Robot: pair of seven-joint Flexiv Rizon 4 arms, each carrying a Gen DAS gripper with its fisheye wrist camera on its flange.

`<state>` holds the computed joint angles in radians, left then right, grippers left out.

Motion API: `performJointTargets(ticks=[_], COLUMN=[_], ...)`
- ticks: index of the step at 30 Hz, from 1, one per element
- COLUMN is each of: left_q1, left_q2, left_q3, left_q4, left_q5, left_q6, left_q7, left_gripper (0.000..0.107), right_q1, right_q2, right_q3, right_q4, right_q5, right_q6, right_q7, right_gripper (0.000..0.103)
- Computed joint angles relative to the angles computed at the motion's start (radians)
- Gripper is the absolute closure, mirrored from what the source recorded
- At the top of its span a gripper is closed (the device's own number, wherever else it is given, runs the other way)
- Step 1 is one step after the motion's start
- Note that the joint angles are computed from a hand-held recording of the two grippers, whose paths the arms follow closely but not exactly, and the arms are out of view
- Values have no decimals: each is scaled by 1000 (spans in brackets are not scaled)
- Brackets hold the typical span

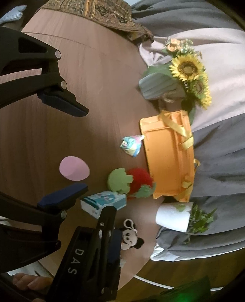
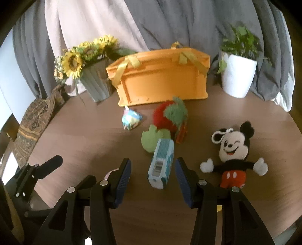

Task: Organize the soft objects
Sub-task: 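Move both tools back from the crate toward the remaining soft items, then grasp the pink sponge with the left gripper while the right gripper grasps the juice box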

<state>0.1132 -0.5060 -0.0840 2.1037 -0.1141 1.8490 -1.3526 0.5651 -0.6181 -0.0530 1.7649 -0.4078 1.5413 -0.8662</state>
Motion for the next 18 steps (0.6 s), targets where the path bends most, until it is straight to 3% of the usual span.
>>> performJointTargets(ticks=[8,18], left_q1=[84,115], left_q2=[-43,-93], left_q3=[-93,-134], left_q4=[-20,-60], left_q5=[38,32], left_q6=[-29,-74], left_q7=[28,65], left_gripper=[38,47], right_q1=[-31,-37], right_q2=[-34,-70], right_q3=[48,64], right_q4=[-37,-75], right_q5=[14,20], right_q6=[-61,-109], right_q7=[-11,-13], right_gripper=[53,55])
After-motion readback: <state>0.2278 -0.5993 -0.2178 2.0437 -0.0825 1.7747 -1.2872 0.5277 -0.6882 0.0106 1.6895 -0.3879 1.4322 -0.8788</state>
